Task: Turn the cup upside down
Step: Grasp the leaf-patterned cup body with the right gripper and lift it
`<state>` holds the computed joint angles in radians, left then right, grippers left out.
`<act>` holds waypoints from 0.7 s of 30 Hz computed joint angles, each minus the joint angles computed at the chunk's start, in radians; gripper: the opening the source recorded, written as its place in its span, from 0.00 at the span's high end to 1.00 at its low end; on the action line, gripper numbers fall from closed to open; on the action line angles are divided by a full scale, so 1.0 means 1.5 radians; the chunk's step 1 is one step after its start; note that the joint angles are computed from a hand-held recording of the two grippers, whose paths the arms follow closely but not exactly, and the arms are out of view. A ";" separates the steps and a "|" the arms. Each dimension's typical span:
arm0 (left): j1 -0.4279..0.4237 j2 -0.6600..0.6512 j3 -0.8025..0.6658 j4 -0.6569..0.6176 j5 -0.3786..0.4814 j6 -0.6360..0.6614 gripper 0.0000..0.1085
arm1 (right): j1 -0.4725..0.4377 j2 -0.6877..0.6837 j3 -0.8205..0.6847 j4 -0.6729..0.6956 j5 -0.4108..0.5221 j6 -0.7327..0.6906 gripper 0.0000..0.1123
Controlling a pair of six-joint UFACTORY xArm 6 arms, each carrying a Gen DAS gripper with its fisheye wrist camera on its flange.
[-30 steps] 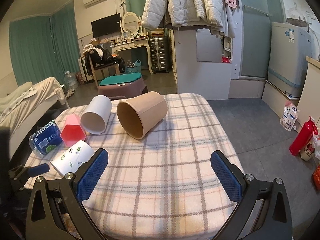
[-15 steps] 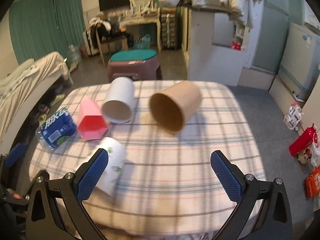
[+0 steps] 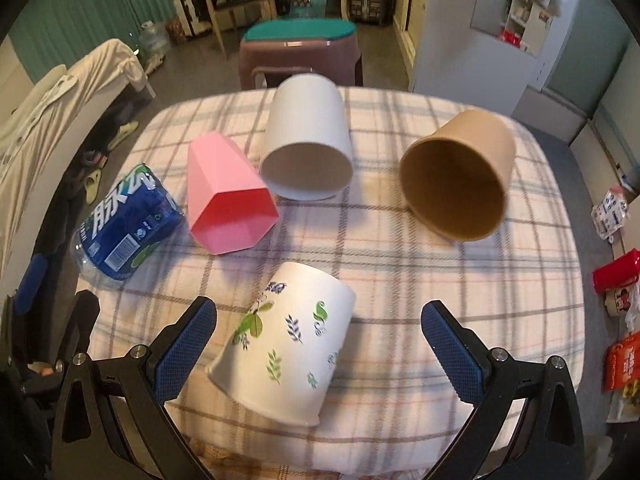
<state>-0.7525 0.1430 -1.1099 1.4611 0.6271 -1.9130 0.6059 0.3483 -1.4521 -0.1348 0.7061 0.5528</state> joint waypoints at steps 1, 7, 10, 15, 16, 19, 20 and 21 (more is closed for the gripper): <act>0.003 0.000 0.001 0.006 -0.006 -0.006 0.05 | -0.003 0.007 -0.007 0.026 0.003 -0.012 0.09; 0.021 0.000 0.009 0.026 -0.030 -0.024 0.05 | -0.010 0.045 -0.058 0.054 0.056 -0.025 0.10; 0.027 -0.002 0.015 0.030 -0.040 -0.042 0.05 | -0.013 0.059 -0.073 0.076 0.072 -0.039 0.16; 0.031 -0.001 0.020 0.018 -0.041 -0.038 0.05 | -0.017 0.074 -0.085 0.106 0.077 -0.065 0.26; 0.030 -0.001 0.021 0.014 -0.040 -0.036 0.05 | -0.019 0.076 -0.085 0.118 0.075 -0.072 0.28; 0.029 -0.002 0.023 0.003 -0.036 -0.028 0.05 | -0.022 0.081 -0.085 0.155 0.063 -0.094 0.38; 0.028 -0.002 0.023 -0.001 -0.035 -0.023 0.05 | -0.021 0.083 -0.089 0.151 0.060 -0.092 0.39; 0.027 -0.003 0.022 -0.007 -0.031 -0.015 0.05 | -0.019 0.081 -0.087 0.143 0.055 -0.088 0.40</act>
